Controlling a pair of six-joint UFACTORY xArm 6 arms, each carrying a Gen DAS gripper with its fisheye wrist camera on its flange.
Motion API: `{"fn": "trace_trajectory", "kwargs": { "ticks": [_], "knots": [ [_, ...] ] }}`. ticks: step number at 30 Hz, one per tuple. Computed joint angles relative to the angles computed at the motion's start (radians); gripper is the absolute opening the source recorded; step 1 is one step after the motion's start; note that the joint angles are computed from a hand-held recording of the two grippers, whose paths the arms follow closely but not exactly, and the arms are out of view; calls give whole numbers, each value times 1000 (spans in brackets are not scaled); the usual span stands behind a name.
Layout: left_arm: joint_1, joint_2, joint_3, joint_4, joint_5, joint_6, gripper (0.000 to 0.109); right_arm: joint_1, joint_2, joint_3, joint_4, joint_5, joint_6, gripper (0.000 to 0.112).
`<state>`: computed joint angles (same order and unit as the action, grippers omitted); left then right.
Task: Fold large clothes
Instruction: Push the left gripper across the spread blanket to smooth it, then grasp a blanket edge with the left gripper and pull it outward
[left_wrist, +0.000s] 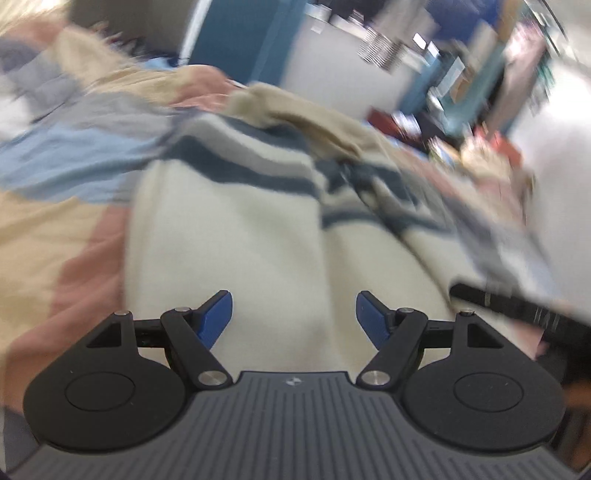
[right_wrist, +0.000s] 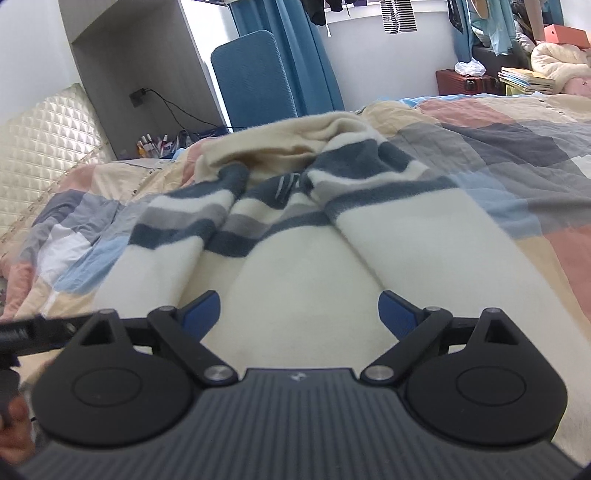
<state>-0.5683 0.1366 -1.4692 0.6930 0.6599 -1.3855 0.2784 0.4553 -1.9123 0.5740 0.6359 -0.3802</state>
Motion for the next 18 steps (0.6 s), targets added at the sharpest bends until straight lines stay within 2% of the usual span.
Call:
{"fn": "trace_trajectory", "kwargs": {
  "ticks": [5,7,8,10,12,13,16,18],
  "knots": [
    [-64,191,-235,12,246,245,77,-5,4,-5,-9,-7,10,94],
    [-81,241,-301,33,329,327,66,-6,4,-4,-18,-12,18,94],
    [-85,240,-299,52,344,336,62,-6,3,-1,-23,-18,20,94],
    [-68,199,-251,51,324,298,37,-8,1,4,-33,-22,32,94],
    [-37,120,-164,12,246,223,26,-12,-1,6,-31,-21,42,94],
    [-25,80,-127,7,221,177,9,-14,-1,8,-29,-23,43,94],
    [-11,-34,-52,95,249,39,8,-16,-5,13,-27,-31,42,94],
    [13,-101,-18,117,288,-6,8,-18,-2,10,-21,-31,39,94]
  ]
}}
